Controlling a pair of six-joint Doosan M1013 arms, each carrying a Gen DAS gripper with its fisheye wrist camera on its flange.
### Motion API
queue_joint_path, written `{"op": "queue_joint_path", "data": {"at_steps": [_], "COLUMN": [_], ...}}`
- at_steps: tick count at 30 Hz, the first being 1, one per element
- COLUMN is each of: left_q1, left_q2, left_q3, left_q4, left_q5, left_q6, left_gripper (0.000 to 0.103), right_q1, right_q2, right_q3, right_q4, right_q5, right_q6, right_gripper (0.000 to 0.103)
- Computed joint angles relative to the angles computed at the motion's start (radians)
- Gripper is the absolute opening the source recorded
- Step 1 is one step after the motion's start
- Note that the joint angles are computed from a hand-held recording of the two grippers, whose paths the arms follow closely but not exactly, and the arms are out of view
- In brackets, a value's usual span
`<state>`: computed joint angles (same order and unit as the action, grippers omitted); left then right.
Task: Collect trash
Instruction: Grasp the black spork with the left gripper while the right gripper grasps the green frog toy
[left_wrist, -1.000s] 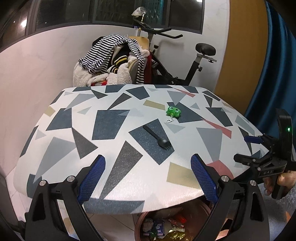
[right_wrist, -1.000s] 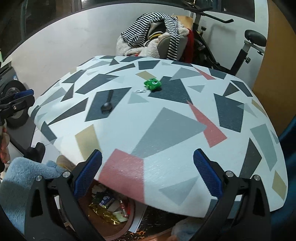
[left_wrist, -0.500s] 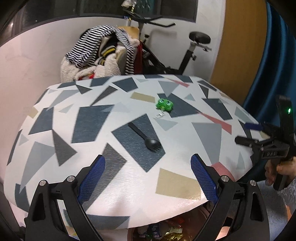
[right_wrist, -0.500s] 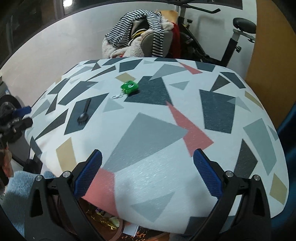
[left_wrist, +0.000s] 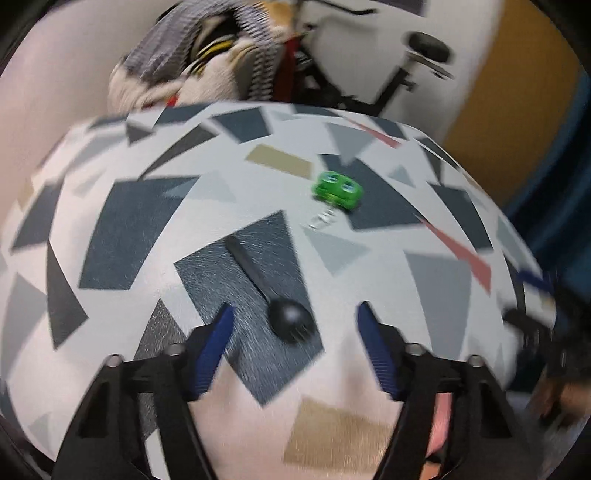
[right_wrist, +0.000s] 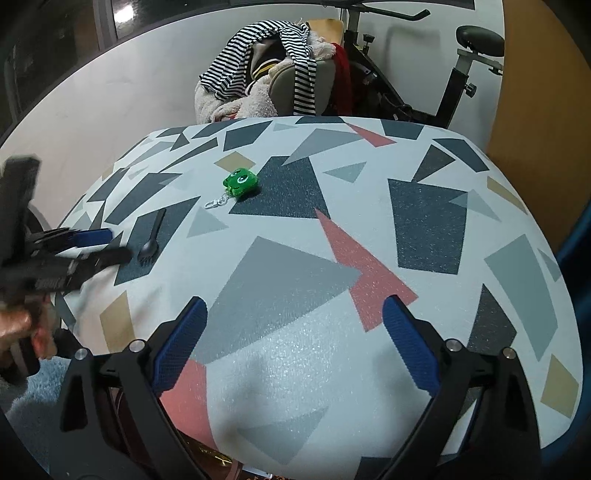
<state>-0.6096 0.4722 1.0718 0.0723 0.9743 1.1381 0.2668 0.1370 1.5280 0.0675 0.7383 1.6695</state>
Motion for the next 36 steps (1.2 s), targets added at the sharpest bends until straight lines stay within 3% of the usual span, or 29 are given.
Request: {"op": "queue_joint_path", "data": {"at_steps": [6,12,18,26,29,36], "left_q1": [0.034,0.03,0.001,-0.021,-0.008,0.015], "left_q2": [0.05,0.069,0.081,0.1,0.086,0.005], "left_q3": [-0.058,-0.081,-0.093,-0.116,-0.093,0.011], "left_q4": [-0.048,-0.028,0.082,0.204,0.167,0.098], "left_q5": [0.062,0.049,0.058,0.095,0.062,-0.08], "left_q6": [-0.094,-0.086,-0.065,-0.075,-0.072,-0.057], "left_gripper": [0.032,0.031,0.031,0.016,0.01,0.01], "right_q1": [-0.005,-0.007,-0.01,-0.005,-0.004,-0.013], "right_q2": [0.014,0.027,0.038,0.051,0.055,0.081], "right_q3": [-0.01,-0.022,-0.031,-0.04,-0.047,-0.087], "right_q4": [0.022,0.024,0.037,0.057,0.063,0.139], "right_q5": [-0.006,-0.002,-0.004,0.006,0.009,0.02], "right_q6": [-0.018,-0.03,-0.035,-0.063,-0.075,-0.137], "right_gripper": [0.09,0.088,0.086,0.085,0.083,0.077]}}
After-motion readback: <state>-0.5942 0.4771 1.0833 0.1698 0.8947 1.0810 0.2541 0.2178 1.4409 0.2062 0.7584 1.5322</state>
